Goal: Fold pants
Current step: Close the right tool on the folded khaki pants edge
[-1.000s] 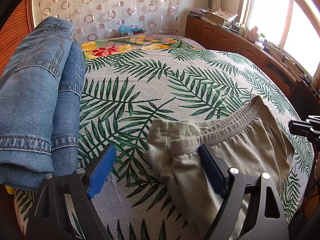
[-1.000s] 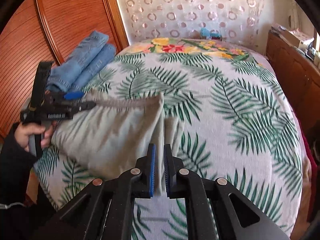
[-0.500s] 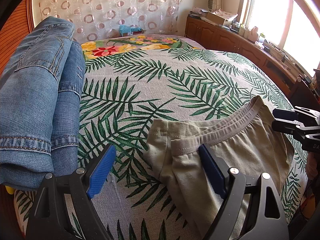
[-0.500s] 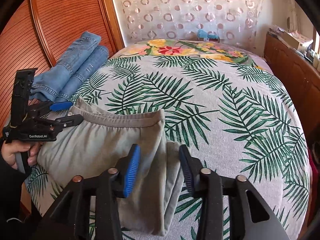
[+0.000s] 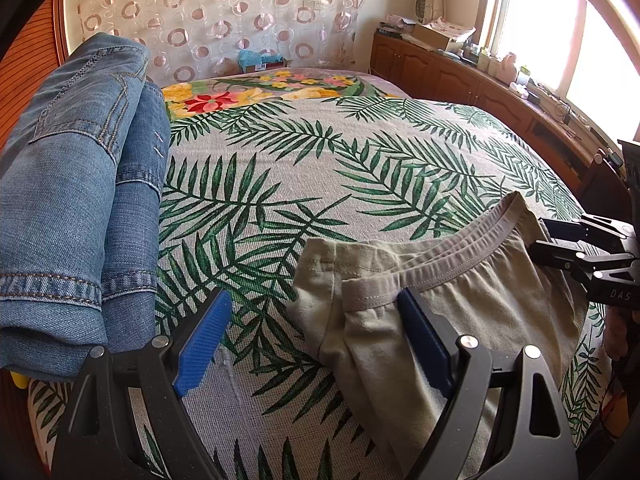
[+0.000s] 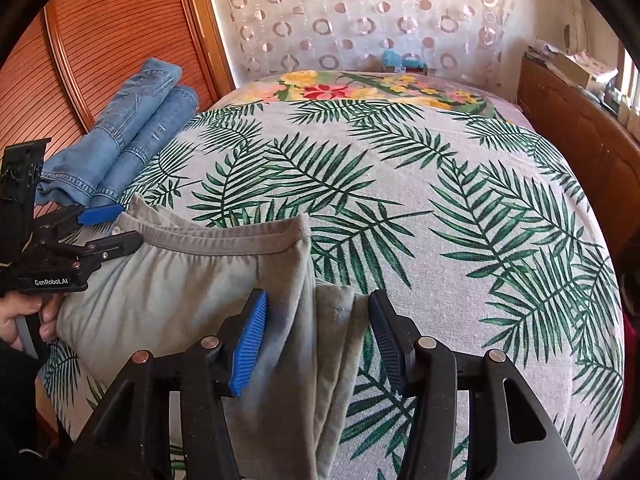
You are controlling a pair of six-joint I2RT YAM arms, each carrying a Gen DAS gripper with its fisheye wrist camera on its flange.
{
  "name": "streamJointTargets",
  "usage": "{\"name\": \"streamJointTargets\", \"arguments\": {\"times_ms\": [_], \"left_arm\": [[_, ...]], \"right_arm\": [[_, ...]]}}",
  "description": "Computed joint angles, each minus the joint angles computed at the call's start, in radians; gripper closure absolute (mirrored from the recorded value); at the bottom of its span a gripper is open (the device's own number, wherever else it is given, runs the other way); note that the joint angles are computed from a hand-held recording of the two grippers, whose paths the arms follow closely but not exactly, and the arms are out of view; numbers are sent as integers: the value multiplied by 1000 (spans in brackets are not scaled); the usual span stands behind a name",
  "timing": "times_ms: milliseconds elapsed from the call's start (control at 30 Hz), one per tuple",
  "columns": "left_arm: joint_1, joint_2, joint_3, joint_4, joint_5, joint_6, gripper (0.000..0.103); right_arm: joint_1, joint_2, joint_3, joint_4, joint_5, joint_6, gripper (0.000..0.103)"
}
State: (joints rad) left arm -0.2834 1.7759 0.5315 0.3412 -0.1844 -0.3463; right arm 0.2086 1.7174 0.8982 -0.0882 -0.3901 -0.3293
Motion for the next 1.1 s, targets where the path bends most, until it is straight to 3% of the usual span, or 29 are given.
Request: {"name": "streamJointTargets", "arguments": {"times_ms": [167, 333, 567, 833, 867, 933, 1100], "left_arm": [[1, -1, -1, 0, 1, -1, 17], [7, 1, -5, 13, 24, -9, 17], [34, -44, -44, 35, 131, -43, 45], [-6, -24, -36, 47, 66, -50, 46], [-6, -28, -43, 53, 72, -44, 55], [-5, -29, -44, 57, 99, -40, 62], [-1, -36, -56, 80, 119, -33, 73]], "right_arm": [[25, -19, -71, 102, 53, -22, 48], [15, -14, -70, 101, 31, -23, 48], [14, -14, -72, 102, 30, -23, 48], [0, -12, -60, 81, -4, -27, 48], [-1, -12, -60, 78, -8, -31, 50], [1, -14, -61, 78, -5, -35, 55], [-2, -9, -53, 63, -32, -47, 74]]}}
